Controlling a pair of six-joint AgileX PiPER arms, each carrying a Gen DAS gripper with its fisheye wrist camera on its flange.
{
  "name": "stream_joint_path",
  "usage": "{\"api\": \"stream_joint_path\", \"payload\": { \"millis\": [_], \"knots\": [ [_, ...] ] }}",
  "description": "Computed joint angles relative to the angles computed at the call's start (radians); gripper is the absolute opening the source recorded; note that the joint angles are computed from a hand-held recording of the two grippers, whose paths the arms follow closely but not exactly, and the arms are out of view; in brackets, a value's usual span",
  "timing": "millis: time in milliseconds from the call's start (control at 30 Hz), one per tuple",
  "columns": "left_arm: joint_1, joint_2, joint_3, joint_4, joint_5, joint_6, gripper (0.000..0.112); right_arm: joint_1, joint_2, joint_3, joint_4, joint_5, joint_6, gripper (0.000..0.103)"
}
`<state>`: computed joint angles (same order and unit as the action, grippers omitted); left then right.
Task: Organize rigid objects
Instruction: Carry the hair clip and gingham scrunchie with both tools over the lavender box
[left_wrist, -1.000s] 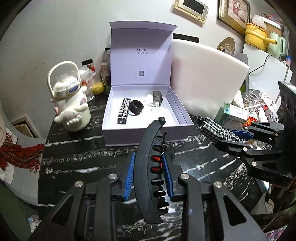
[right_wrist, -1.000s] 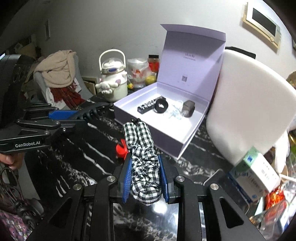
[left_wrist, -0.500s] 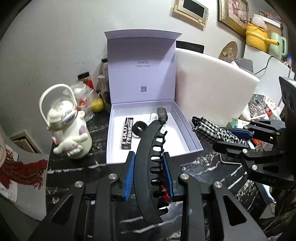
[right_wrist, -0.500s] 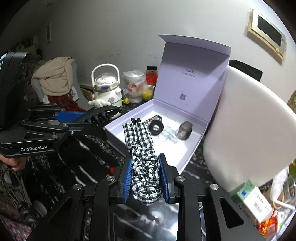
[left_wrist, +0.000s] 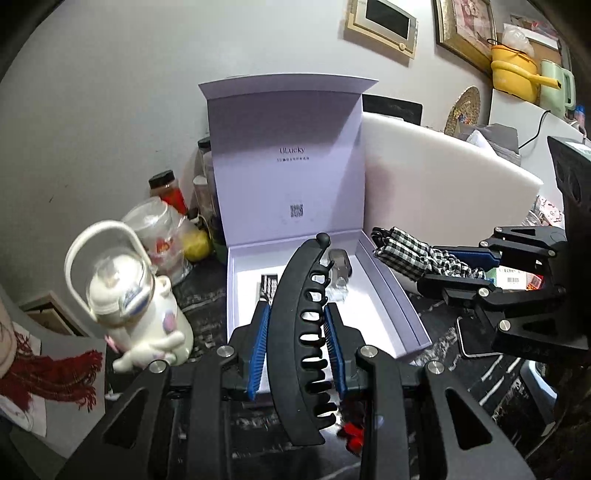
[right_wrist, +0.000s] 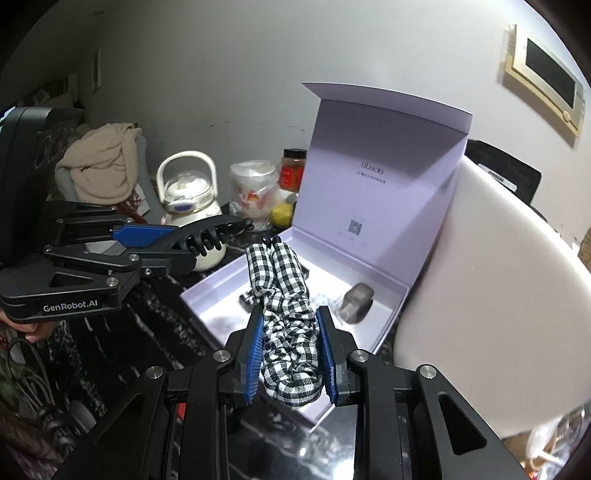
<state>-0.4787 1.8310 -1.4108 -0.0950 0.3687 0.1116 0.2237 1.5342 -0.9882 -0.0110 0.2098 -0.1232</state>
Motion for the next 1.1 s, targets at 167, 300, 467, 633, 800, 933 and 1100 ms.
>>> {"api": "stream_joint_path", "payload": {
  "millis": [167, 300, 467, 633, 800, 933, 1100],
  "knots": [
    [0.013, 0.068, -0.098, -0.019, 0.019, 0.030, 0.029, -0.033, 0.057, -0.079, 0.021, 0.014, -0.045, 0.027],
    [0.023, 0.133, -0.192, -0.019, 0.040, 0.028, 0.029, -0.049, 0.101, -0.148, 0.027, 0.034, -0.071, 0.027],
    [0.026, 0.215, -0.305, -0.033, 0.061, 0.043, 0.029, -0.070, 0.157, -0.217, 0.047, 0.031, -0.090, 0.027],
    [0.033, 0.301, -0.429, -0.051, 0.106, 0.058, 0.029, -0.094, 0.215, -0.274, 0.139, 0.014, -0.154, 0.027],
    [0.028, 0.365, -0.525, 0.034, 0.100, -0.012, 0.029, -0.099, 0.266, -0.315, -0.044, -0.022, 0.039, 0.027],
    [0.054, 0.449, -0.656, -0.085, 0.161, 0.050, 0.029, -0.112, 0.303, -0.344, -0.014, -0.049, 0.041, 0.027],
    [0.047, 0.552, -0.798, -0.014, 0.224, -0.010, 0.029, -0.126, 0.361, -0.379, 0.016, -0.050, 0.047, 0.027]
  ]
}}
